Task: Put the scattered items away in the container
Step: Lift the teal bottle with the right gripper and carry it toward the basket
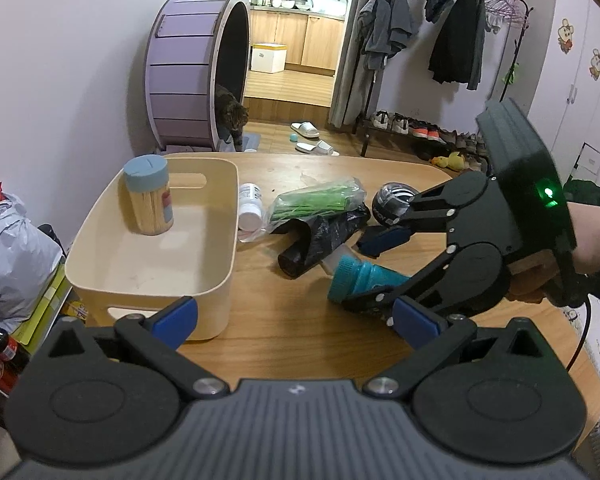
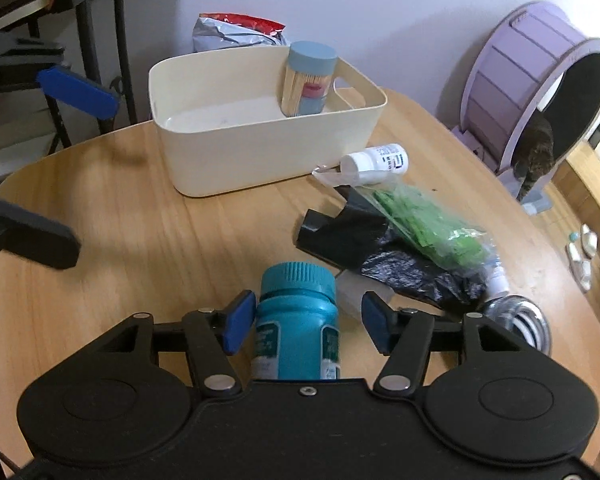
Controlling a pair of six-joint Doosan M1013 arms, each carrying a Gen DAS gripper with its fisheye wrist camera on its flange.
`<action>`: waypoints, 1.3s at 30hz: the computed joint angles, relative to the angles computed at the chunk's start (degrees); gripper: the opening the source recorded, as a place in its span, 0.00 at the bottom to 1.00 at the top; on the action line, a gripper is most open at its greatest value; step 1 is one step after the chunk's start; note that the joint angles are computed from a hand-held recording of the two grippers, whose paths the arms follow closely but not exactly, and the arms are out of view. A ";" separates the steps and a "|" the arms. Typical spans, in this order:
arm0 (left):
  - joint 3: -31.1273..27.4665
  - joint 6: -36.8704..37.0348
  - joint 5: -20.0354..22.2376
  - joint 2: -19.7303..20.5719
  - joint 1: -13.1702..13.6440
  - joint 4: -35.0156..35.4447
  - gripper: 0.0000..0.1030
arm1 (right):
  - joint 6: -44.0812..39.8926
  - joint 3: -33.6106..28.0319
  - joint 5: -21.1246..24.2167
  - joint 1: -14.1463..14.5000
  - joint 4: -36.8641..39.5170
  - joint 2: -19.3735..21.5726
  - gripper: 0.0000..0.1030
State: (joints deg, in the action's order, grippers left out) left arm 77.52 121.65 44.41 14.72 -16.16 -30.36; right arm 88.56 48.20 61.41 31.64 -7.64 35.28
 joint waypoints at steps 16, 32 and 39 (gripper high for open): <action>0.03 -1.31 -0.07 0.07 0.20 0.48 1.00 | 8.93 0.68 -1.51 -0.81 2.11 -0.61 0.45; 0.41 0.62 0.08 -0.24 -0.39 -0.87 1.00 | 27.59 17.43 -19.32 0.55 -7.16 -10.60 0.45; 0.60 2.40 0.55 -0.32 -0.74 -2.19 1.00 | 36.16 21.63 -22.77 2.03 -15.62 -12.62 0.57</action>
